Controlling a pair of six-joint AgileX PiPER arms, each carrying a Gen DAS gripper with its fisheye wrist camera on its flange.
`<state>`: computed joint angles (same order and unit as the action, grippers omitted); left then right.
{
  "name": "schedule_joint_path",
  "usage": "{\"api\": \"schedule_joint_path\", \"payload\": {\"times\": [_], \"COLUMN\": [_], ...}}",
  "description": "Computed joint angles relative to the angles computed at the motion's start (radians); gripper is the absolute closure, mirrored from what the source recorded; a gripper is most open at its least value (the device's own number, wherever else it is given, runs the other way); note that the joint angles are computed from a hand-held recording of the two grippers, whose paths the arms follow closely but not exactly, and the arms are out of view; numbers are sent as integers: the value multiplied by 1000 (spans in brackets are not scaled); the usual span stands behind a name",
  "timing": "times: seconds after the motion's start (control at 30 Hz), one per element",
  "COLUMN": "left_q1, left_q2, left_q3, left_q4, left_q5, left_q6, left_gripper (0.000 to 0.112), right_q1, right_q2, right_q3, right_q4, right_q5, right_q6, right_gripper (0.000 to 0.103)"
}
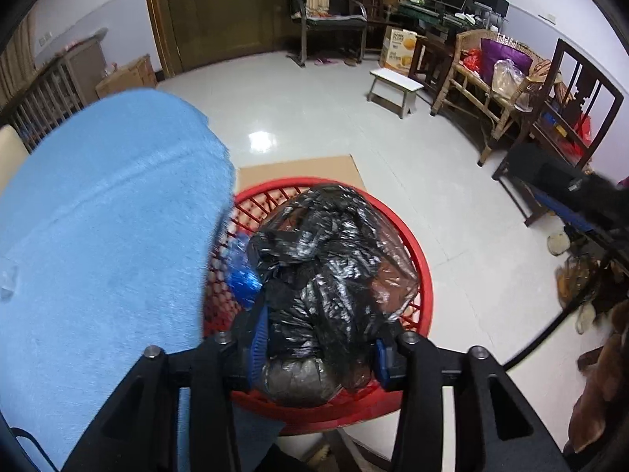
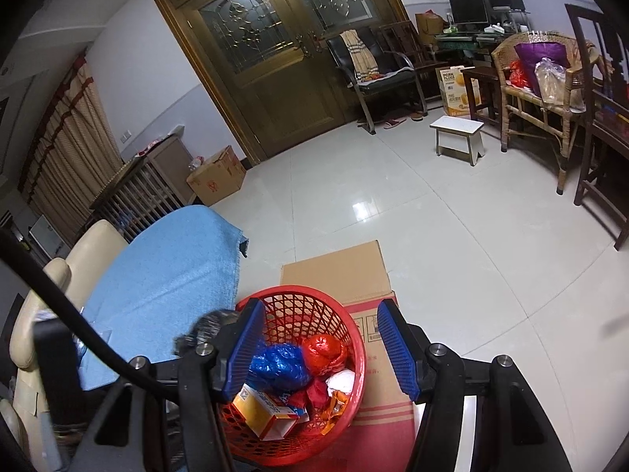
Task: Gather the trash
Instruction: 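Open both tools over the basket to drop the red and black bags, then move both tools back over the table toward the remaining items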
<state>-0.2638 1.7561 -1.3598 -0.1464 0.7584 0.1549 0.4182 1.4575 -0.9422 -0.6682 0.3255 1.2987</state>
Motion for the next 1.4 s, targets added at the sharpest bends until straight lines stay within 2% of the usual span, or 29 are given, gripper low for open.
{"api": "schedule_joint_path", "payload": {"times": [0.03, 0.07, 0.1, 0.5, 0.77, 0.83, 0.87, 1.0, 1.2, 1.27, 1.4], "left_q1": [6, 6, 6, 85, 249, 308, 360, 528, 830, 900, 1013], "left_q2": [17, 23, 23, -98, -194, -215, -232, -254, -205, -174, -103], "left_q3": [-18, -24, -23, 55, 128, 155, 177, 228, 216, 186, 114], "left_q4": [-30, -37, -38, -60, -123, -153, -170, -209, -266, -280, -293], "left_q5": [27, 38, 42, 38, 38, 37, 34, 25, 12, 20, 22], "left_q6": [23, 28, 29, 60, 150, 193, 224, 293, 386, 395, 385], "left_gripper": [57, 48, 46, 44, 42, 42, 41, 41, 41, 41, 41], "right_q1": [3, 8, 13, 97, 207, 230, 241, 279, 322, 352, 417], "right_q2": [-5, -11, -17, -30, 80, 126, 156, 293, 521, 611, 832], "right_q3": [0, -2, -6, -60, -205, -251, -280, -420, -694, -835, -1230], "right_q4": [-9, -16, -22, -66, -28, 5, 29, 139, 337, 385, 446], "right_q5": [3, 9, 17, 76, 125, 136, 144, 188, 274, 331, 491], "right_q6": [8, 13, 17, 32, -35, -75, -104, -229, -476, -562, -739], "right_gripper": [39, 39, 39, 39, 39, 35, 32, 30, 30, 30, 30]}}
